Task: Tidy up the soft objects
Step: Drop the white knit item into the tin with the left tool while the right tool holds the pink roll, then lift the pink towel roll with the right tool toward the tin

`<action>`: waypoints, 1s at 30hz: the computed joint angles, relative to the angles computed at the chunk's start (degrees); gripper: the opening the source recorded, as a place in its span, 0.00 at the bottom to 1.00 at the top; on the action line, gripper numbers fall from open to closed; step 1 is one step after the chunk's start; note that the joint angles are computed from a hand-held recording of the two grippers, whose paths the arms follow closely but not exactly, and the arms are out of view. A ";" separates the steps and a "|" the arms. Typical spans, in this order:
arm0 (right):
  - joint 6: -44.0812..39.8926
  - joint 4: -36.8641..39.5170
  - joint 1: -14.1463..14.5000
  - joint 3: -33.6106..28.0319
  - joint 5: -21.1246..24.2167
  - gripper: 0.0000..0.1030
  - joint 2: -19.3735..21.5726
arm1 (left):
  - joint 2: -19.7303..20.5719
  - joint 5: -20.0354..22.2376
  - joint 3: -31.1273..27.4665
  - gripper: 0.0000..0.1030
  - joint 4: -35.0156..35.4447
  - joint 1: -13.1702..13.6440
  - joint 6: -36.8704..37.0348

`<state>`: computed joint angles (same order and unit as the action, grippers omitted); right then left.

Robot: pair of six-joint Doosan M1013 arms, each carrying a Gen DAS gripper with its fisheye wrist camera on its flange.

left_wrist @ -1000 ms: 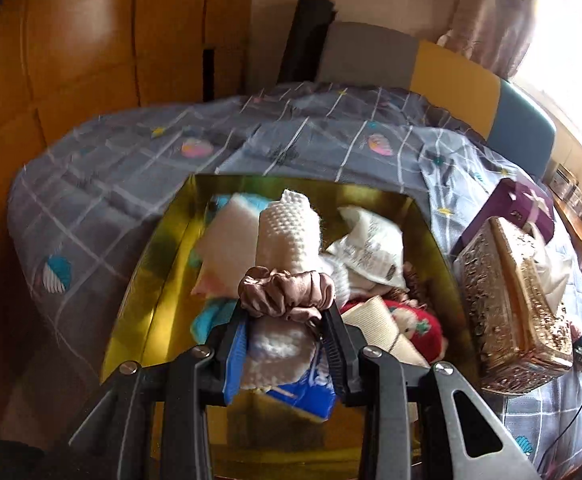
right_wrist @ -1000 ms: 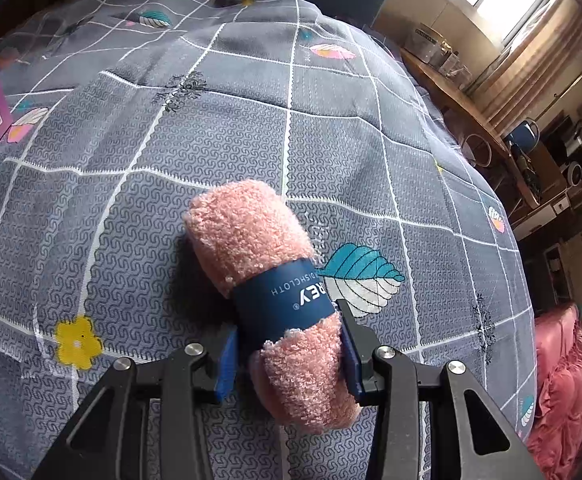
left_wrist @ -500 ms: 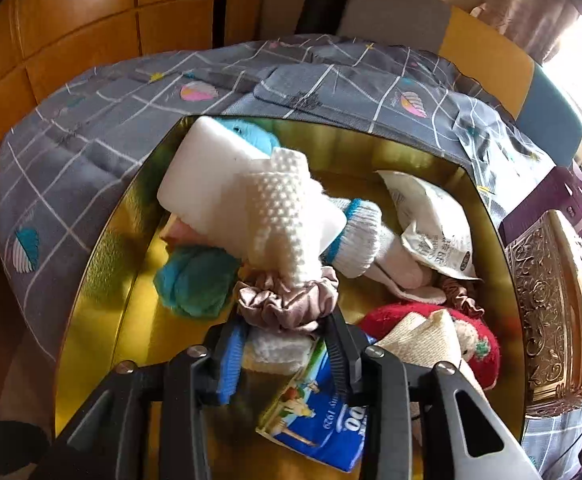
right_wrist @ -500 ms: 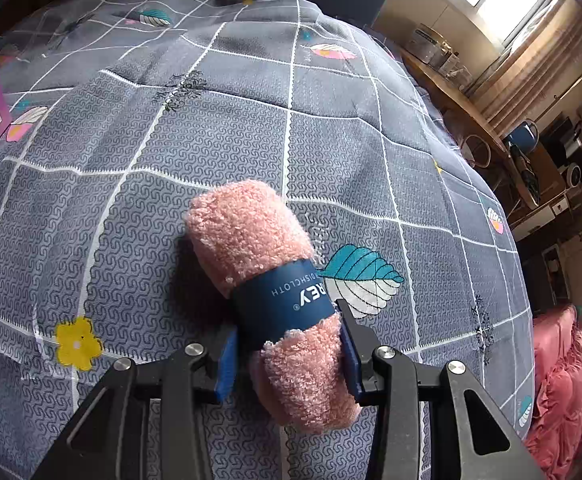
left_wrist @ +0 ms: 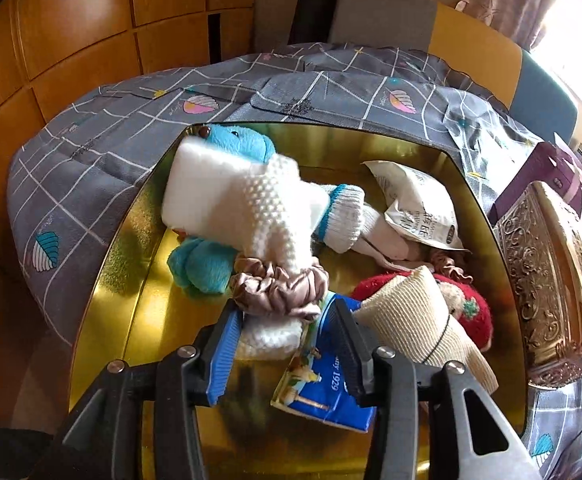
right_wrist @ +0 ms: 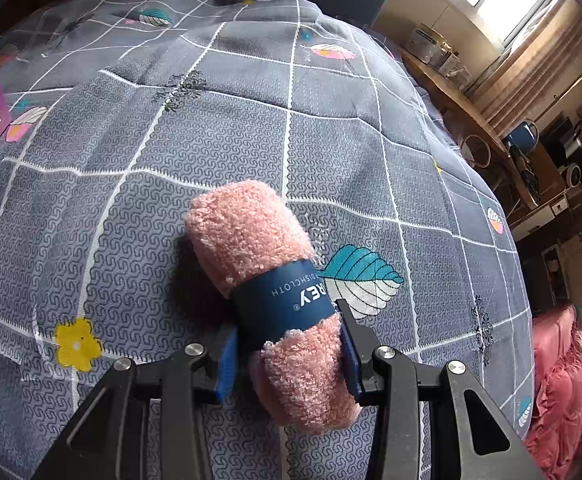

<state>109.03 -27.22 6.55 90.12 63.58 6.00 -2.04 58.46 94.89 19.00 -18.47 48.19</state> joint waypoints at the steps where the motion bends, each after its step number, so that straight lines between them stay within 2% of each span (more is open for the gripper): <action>1: 0.06 0.11 -0.03 -0.03 0.01 0.42 0.01 | -0.27 -0.29 0.16 0.44 0.26 -0.17 -0.14; 5: 0.39 2.05 -0.77 -0.36 0.10 0.42 0.05 | -1.00 -1.12 0.51 0.48 1.18 -0.91 -0.33; 10: 0.65 5.48 -2.18 -0.78 0.01 0.42 0.10 | -1.65 -1.97 0.59 0.49 2.19 -2.20 0.01; 20: 1.21 3.64 -1.52 -1.37 1.17 0.45 0.66 | -1.92 -3.65 0.59 0.49 -0.23 -3.09 3.15; 22: 1.12 5.84 -2.19 -1.89 1.25 0.55 0.67 | -1.95 -4.01 0.56 0.49 -1.11 -2.90 3.61; 23: 0.75 7.88 -2.76 -2.26 1.09 0.70 0.64 | -2.03 -4.33 0.62 0.49 -1.42 -2.84 3.87; 24: 1.02 8.62 -3.00 -2.52 0.73 0.77 0.55 | -2.09 -4.47 0.68 0.49 -1.31 -2.92 3.93; 30: 2.02 7.30 -2.60 -4.31 0.13 0.77 0.64 | -2.36 -5.21 0.87 0.49 -2.47 -3.00 4.86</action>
